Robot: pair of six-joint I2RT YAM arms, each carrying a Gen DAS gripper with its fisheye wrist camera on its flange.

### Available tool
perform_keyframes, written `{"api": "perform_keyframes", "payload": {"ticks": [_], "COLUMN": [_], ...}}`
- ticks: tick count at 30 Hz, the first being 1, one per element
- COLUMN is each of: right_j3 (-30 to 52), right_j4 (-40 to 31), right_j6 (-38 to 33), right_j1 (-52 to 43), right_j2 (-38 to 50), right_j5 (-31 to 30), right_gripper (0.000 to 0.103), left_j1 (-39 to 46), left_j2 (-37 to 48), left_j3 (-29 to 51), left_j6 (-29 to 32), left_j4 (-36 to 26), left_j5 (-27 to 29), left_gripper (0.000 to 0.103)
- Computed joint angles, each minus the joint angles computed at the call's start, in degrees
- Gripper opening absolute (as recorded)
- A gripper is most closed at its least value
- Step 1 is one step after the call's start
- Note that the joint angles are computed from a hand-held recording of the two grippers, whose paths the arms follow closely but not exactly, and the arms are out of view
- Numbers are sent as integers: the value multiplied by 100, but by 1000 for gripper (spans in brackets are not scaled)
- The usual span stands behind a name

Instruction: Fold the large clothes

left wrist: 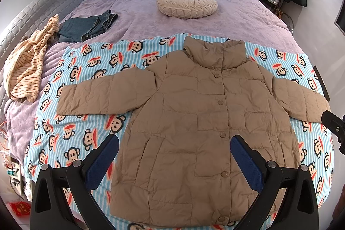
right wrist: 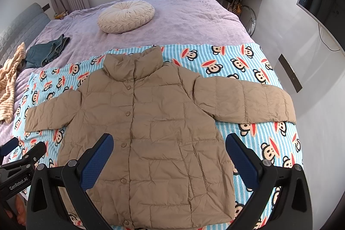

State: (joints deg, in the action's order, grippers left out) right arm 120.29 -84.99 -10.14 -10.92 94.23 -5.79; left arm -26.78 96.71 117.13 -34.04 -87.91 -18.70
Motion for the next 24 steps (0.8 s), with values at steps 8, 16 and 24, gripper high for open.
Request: {"api": "perform_keyframes", "payload": {"ticks": [8,16,24], "right_j3": [-49,-18,4], "right_j4": [19,-23,-70], "right_j6": [-1,17,22], "right_j1": [7,39,60], "right_j2": [-25,-12,-5], "right_j5": [5,27,53], "right_gripper": [103,103,103], "left_j1": [-13,-109,-85], "left_j2": [3,-134,-244], "left_j3": [-1,-292,-479], "left_j6": [-11,-115,-140], "left_j4": [-2,123,207], "left_j5": [-2,-17,60], "left_gripper": [103,103,103]}}
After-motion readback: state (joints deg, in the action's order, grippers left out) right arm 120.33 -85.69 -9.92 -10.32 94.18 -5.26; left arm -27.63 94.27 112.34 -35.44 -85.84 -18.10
